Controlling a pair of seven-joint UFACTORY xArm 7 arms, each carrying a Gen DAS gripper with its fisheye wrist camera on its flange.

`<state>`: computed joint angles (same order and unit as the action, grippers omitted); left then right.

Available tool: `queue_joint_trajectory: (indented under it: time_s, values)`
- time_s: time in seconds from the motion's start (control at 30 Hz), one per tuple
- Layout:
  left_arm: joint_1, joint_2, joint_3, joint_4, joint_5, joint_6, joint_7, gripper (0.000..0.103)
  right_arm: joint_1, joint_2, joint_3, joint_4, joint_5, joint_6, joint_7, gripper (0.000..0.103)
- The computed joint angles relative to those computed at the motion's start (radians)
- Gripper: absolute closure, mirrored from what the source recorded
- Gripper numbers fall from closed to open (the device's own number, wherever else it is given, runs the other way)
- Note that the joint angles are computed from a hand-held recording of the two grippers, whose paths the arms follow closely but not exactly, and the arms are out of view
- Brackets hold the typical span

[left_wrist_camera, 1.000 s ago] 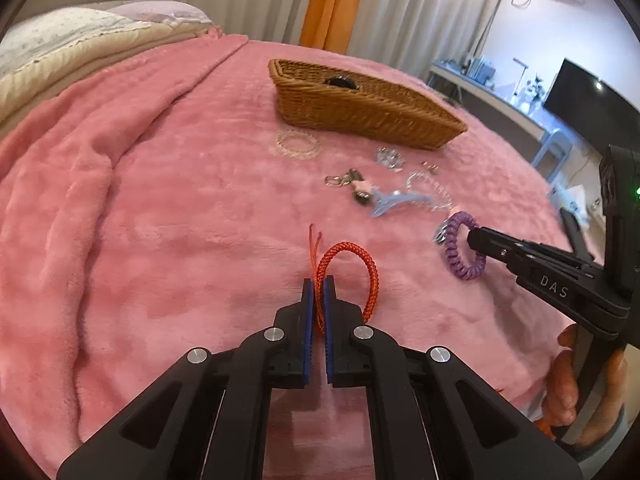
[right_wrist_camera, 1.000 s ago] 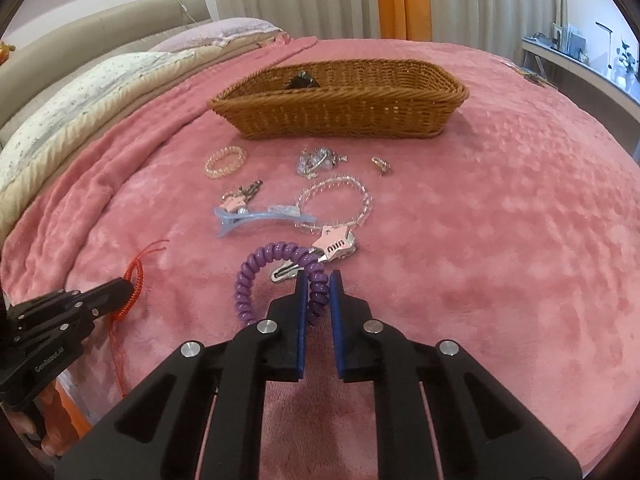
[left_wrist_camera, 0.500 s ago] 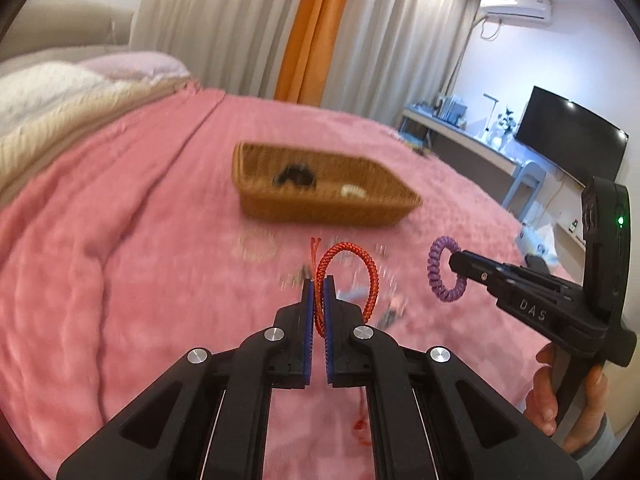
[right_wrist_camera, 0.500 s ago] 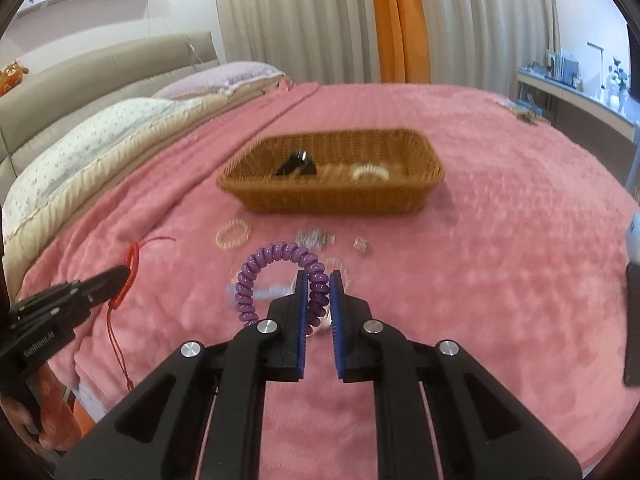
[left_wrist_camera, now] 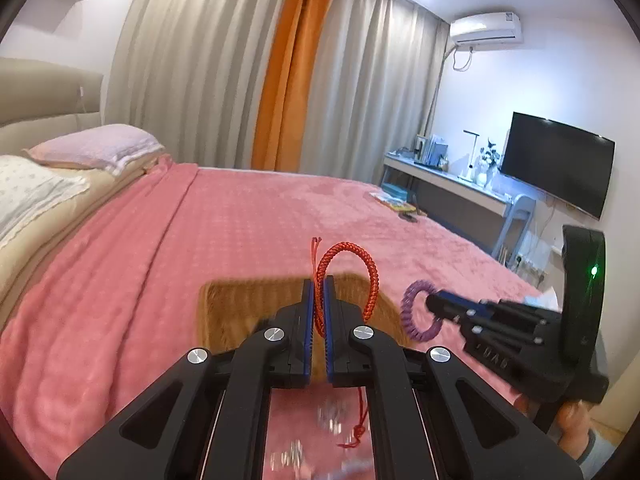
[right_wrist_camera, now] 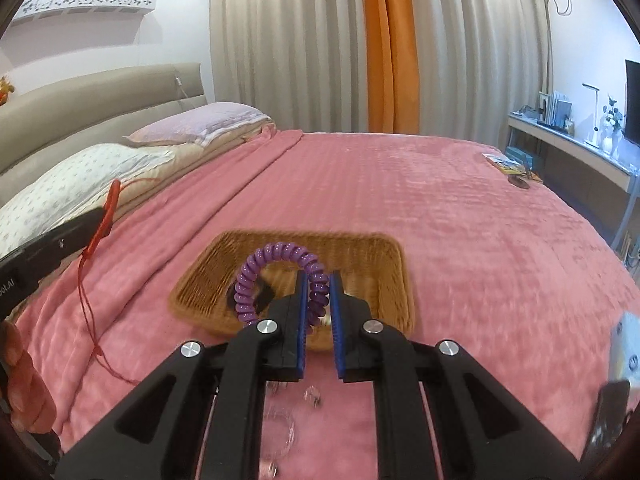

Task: Organize jewelry
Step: 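Carry the orange cord with the left tool while the right tool carries the purple hair tie to the basket, then open both tools over the basket to release the cord and hair tie, then withdraw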

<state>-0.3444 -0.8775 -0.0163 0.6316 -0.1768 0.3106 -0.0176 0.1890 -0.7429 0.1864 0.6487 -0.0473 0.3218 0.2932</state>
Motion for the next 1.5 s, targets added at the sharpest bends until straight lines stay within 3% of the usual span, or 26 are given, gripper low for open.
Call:
queue_joint_trajectory:
  time_s: [0.2, 0.33, 0.47, 0.67, 0.83, 0.9, 0.93, 1.03, 1.2, 1.5]
  values:
    - [-0.04, 0.235, 0.034, 0.088, -0.021, -0.159, 0.02, 0.101, -0.048, 0.22, 0.0, 0.109, -0.026, -0.067, 0.002, 0.094]
    - [-0.031, 0.353, 0.031, 0.117, -0.017, -0.22, 0.017, 0.101, -0.049, 0.347, -0.023, 0.158, -0.024, -0.096, 0.002, 0.094]
    - [-0.011, 0.426, 0.018, 0.128, -0.005, -0.223, 0.011, 0.101, 0.007, 0.442, -0.082, 0.197, 0.04, -0.092, -0.052, 0.094]
    - [-0.039, 0.494, 0.05, 0.133, -0.04, -0.2, 0.043, 0.101, 0.019, 0.508, -0.091, 0.213, 0.069, -0.087, -0.09, 0.094]
    - [-0.004, 0.528, 0.025, 0.154, -0.043, -0.147, 0.056, 0.1, 0.015, 0.516, -0.078, 0.211, 0.064, -0.078, -0.091, 0.094]
    - [-0.04, 0.517, 0.057, 0.149, -0.091, -0.137, 0.098, 0.094, 0.031, 0.512, -0.092, 0.207, 0.096, -0.078, -0.109, 0.091]
    - [-0.051, 0.512, 0.067, 0.146, -0.112, -0.137, 0.116, 0.082, 0.051, 0.507, -0.111, 0.2, 0.135, -0.083, -0.138, 0.087]
    - [-0.067, 0.475, 0.083, 0.124, -0.154, -0.154, 0.146, 0.064, 0.045, 0.473, -0.113, 0.17, 0.159, -0.107, -0.139, 0.061]
    - [-0.091, 0.351, 0.099, 0.071, -0.2, -0.145, 0.167, 0.06, 0.08, 0.378, -0.144, 0.122, 0.221, -0.111, -0.178, 0.058]
    - [0.003, -0.005, 0.011, -0.073, -0.097, -0.027, 0.048, 0.059, 0.026, 0.062, -0.033, -0.014, 0.112, -0.046, -0.081, 0.058]
